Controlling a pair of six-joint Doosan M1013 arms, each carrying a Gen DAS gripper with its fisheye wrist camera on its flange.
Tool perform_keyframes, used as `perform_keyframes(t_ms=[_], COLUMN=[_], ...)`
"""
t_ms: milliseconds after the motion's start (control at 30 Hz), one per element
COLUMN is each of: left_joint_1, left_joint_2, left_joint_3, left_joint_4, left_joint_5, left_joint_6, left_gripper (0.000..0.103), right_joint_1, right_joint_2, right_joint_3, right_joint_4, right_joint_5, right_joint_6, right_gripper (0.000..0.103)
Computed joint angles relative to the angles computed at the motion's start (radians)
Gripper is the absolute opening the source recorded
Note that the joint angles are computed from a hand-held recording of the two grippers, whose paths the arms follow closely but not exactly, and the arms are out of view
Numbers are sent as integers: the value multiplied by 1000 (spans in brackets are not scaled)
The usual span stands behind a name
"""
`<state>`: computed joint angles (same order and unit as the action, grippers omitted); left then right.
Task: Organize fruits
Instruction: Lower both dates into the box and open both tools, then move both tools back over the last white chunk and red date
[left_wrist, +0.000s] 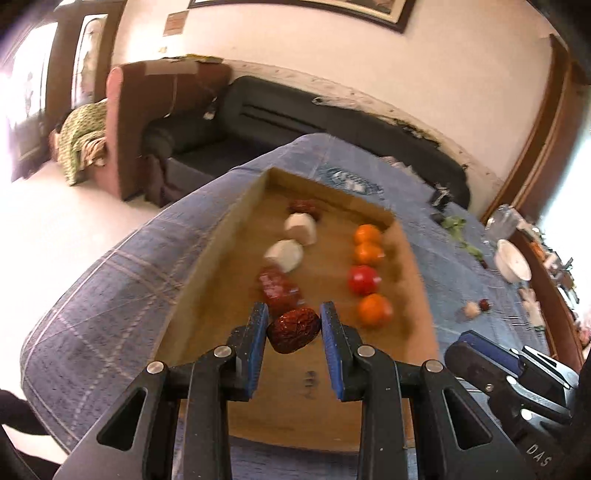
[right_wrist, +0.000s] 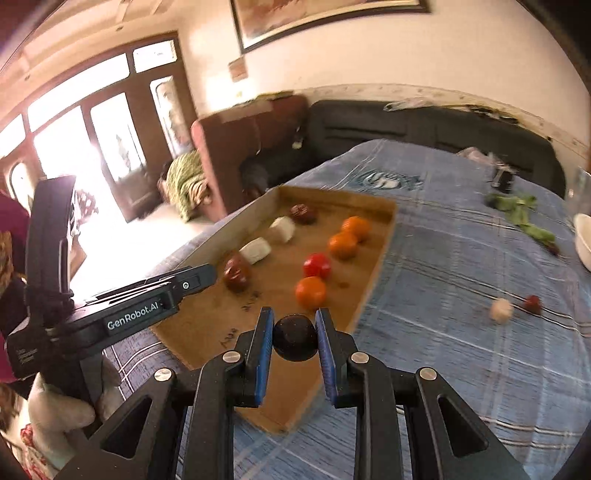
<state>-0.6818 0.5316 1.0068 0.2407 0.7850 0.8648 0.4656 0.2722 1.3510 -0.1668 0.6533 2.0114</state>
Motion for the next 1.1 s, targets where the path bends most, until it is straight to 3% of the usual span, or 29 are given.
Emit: perform_keyframes(t_ms=[233, 467, 733, 767, 800, 900, 1000, 1100], left_joint_1=[20, 21, 10, 6, 4, 2, -1, -12], left_joint_2=[17, 33, 38, 32, 27, 31, 37, 38], left_joint_3=[-13, -33, -76, -80, -81, -127, -183, -220], left_joint_4=[-48, -65, -74, -64, -60, -61, -60, -36], left_joint_5=[51, 63, 97, 89, 86, 112, 136, 142], left_joint_6=[5, 15, 78, 100, 112, 172, 230, 266], left_gripper=[28, 28, 48, 56, 60, 61, 61, 72], right_joint_1=[-5, 2, 5, 8, 9, 6, 2, 1], right_joint_2=[81, 119, 120, 113, 107, 89, 76, 60], right_joint_3=[-86, -124, -149, -155, -159, -182, -211, -222], right_joint_4=[74, 59, 6, -27, -53, -94, -127, -176], right_joint_5=[83, 133, 170, 178, 185, 216, 255, 266], right_joint_6=[-56, -59, -75, -86, -98, -143, -187, -204], right_gripper=[26, 26, 33, 33, 38, 57, 59, 65])
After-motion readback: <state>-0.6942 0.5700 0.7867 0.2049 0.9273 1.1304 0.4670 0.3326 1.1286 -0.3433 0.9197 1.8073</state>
